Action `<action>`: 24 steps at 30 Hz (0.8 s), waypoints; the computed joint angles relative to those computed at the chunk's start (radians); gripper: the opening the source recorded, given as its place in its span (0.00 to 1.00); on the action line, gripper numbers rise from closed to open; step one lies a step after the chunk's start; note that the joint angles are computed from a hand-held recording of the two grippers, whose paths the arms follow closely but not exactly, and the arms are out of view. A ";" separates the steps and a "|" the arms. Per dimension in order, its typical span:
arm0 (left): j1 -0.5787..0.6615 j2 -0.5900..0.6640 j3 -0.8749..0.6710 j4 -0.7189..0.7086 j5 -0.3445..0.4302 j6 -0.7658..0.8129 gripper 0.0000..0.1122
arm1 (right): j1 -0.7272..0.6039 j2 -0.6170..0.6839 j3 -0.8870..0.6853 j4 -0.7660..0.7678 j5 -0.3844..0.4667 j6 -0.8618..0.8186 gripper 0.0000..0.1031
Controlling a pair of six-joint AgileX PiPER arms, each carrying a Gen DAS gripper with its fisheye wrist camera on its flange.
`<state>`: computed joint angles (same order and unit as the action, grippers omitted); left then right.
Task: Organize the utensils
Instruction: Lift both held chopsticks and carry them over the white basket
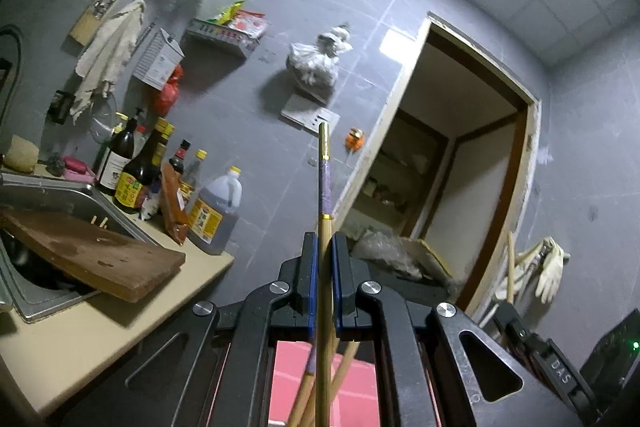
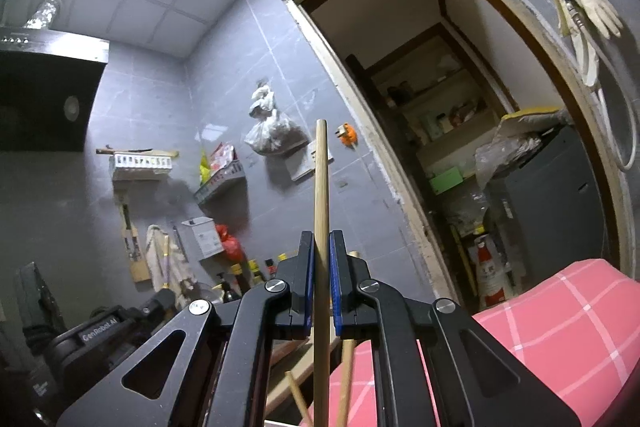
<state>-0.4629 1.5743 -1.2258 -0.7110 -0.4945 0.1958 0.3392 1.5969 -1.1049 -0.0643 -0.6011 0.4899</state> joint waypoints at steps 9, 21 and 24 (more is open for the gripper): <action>-0.030 0.012 0.019 -0.052 -0.090 0.038 0.04 | 0.014 -0.001 -0.008 0.078 -0.011 -0.077 0.05; -0.065 0.038 0.040 -0.069 -0.166 0.040 0.04 | 0.061 0.021 -0.017 0.233 -0.030 -0.259 0.05; -0.068 0.039 0.047 -0.063 -0.171 0.032 0.04 | 0.076 0.023 -0.015 0.278 -0.035 -0.314 0.05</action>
<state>-0.5306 1.6131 -1.1792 -0.7738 -0.6653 0.2274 0.4155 1.6200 -1.1196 0.2139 -0.6357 0.1762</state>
